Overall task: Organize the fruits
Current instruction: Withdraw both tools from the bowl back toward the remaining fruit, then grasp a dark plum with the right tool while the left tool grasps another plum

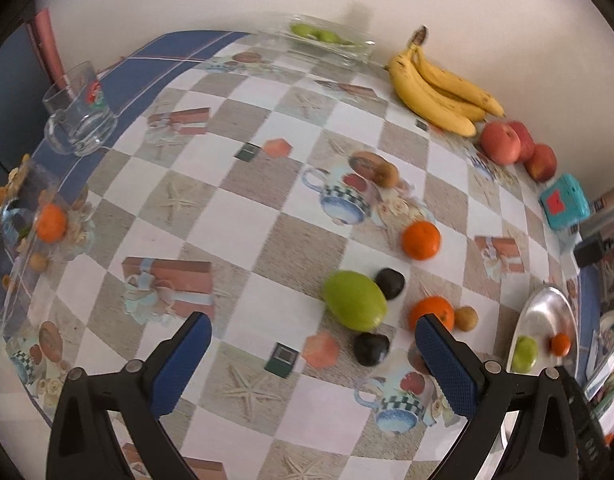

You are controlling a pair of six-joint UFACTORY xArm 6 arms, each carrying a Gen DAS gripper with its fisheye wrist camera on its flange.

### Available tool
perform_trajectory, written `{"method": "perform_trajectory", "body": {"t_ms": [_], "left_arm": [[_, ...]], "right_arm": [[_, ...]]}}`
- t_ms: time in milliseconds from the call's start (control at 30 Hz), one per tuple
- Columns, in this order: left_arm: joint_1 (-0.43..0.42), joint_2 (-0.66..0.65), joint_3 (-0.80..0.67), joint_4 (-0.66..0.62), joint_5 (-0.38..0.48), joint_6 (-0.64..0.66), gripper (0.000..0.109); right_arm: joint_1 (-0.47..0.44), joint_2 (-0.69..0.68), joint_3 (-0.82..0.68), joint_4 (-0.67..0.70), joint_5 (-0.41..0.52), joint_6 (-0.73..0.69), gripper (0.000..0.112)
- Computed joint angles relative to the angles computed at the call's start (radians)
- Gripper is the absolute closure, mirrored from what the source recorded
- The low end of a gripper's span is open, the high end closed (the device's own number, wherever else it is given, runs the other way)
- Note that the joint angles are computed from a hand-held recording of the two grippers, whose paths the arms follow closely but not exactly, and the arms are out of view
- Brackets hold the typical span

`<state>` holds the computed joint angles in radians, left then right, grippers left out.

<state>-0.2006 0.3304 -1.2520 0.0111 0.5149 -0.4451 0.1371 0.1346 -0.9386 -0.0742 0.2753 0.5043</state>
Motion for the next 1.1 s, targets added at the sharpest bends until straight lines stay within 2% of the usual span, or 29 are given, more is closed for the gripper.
{"method": "perform_trajectory", "body": {"t_ms": [400, 733, 900, 1100], "left_arm": [[0.066, 0.000, -0.004, 0.027, 0.005, -0.056, 0.006], [0.053, 0.040, -0.035, -0.010, 0.037, -0.001, 0.006], [0.042, 0.071, -0.056, -0.019, 0.064, 0.021, 0.006], [0.030, 0.108, -0.074, -0.108, 0.060, 0.114, 0.006]], "right_arm": [[0.099, 0.059, -0.081, 0.115, -0.026, -0.169, 0.020], [0.172, 0.141, -0.170, 0.308, 0.008, -0.390, 0.020], [0.182, 0.187, -0.210, 0.278, 0.048, -0.376, 0.020], [0.184, 0.234, -0.247, 0.265, 0.077, -0.379, 0.020]]}}
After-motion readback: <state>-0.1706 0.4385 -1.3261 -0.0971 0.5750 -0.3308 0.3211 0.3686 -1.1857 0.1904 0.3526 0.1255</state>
